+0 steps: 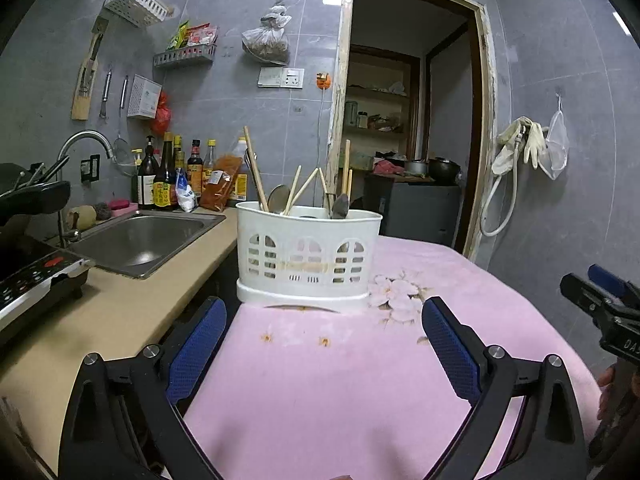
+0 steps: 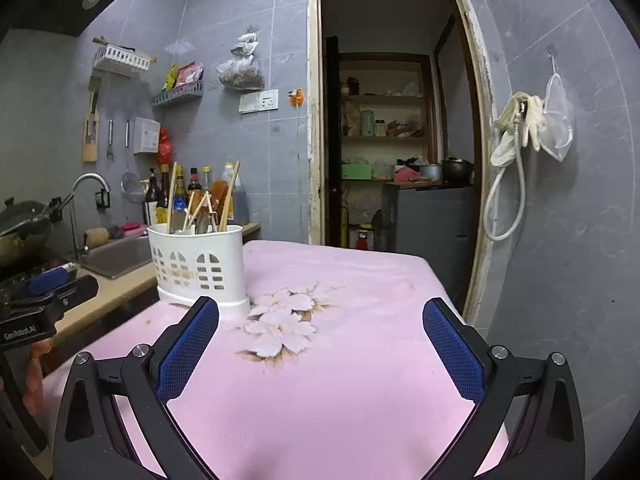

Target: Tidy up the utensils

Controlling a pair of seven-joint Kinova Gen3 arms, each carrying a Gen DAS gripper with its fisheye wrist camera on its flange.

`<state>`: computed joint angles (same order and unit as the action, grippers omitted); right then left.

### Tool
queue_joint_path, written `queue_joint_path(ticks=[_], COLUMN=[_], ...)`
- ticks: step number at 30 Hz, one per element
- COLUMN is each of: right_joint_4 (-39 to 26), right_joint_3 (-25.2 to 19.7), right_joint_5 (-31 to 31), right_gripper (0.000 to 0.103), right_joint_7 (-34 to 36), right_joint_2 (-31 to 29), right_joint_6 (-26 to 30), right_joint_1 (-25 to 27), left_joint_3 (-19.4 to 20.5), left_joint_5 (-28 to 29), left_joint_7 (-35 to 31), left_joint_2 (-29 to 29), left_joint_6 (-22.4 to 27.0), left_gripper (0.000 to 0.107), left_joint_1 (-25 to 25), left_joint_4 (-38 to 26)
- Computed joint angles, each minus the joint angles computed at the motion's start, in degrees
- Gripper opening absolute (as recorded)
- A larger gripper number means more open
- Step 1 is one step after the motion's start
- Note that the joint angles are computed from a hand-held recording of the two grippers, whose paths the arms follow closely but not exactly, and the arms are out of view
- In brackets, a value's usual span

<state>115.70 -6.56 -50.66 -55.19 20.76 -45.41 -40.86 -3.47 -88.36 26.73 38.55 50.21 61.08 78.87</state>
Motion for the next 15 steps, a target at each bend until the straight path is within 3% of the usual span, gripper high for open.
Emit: queue_joint_path(ticks=[8,15], right_joint_4=[1.7,1.75], right_joint_3=[-1.06,-1.94], right_joint_5=[-4.82,-5.55], right_gripper=[0.103,0.103], right_joint_7=[2.8,3.51], right_joint_2=[0.88,1.06], right_joint_6=[-6.81,-7.74], right_joint_1=[-3.13,-3.12], left_joint_3=[-0.26,0.45], left_joint_5=[-1.15,-2.15], left_joint_7=[2.34,3.26], left_joint_2=[0.88,0.93], left_joint_6=[2.86,4.57], left_gripper=[0.096,0.096], left_joint_1=[1.72,1.9], left_joint_4=[0.84,1.33])
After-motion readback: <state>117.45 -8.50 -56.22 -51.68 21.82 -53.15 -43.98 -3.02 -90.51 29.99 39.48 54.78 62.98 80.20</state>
